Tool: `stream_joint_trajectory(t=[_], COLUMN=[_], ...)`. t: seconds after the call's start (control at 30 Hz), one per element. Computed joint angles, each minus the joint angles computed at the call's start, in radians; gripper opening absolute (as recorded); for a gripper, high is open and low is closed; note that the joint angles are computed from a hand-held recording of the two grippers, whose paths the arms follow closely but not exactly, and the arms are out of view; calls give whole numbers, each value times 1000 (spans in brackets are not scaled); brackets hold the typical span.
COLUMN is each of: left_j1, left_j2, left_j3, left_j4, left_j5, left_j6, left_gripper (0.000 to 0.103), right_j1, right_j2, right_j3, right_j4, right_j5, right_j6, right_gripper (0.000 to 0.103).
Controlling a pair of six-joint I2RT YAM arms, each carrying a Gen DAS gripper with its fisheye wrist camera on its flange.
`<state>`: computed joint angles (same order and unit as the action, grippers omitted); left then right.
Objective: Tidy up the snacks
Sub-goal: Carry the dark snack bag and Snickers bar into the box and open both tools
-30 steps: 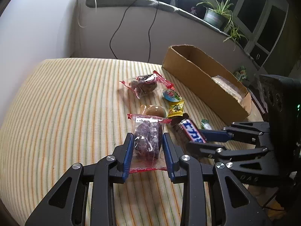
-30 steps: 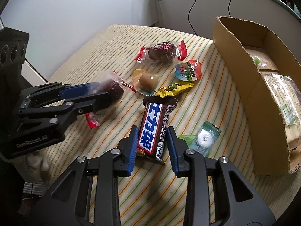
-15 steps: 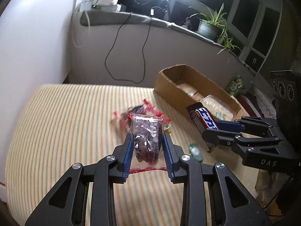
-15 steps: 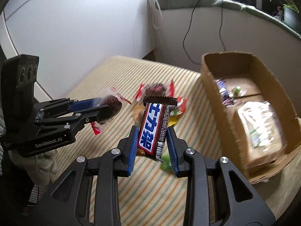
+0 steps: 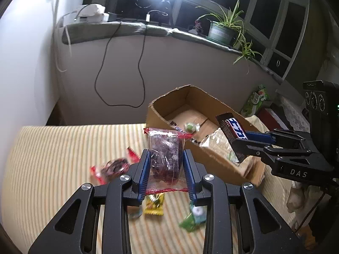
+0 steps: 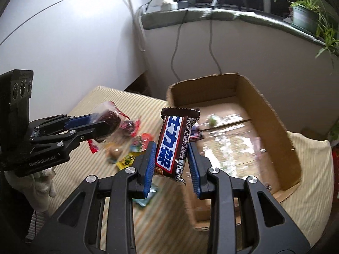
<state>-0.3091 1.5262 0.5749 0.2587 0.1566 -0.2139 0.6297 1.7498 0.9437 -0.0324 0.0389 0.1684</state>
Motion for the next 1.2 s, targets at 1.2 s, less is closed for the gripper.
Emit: stream_joint_trajectory(t=[1.2], left_j1=[-173], left_j2=[391], left_j3=[480], left_j4=[-132], left_j5=[-94], left_j6=[13], left_gripper=[29], right_j1=[-305], right_j2=[116], right_j3=[87], right_j4=[-2], right_j5=[-126], right_j6=[-134], right_gripper=[31])
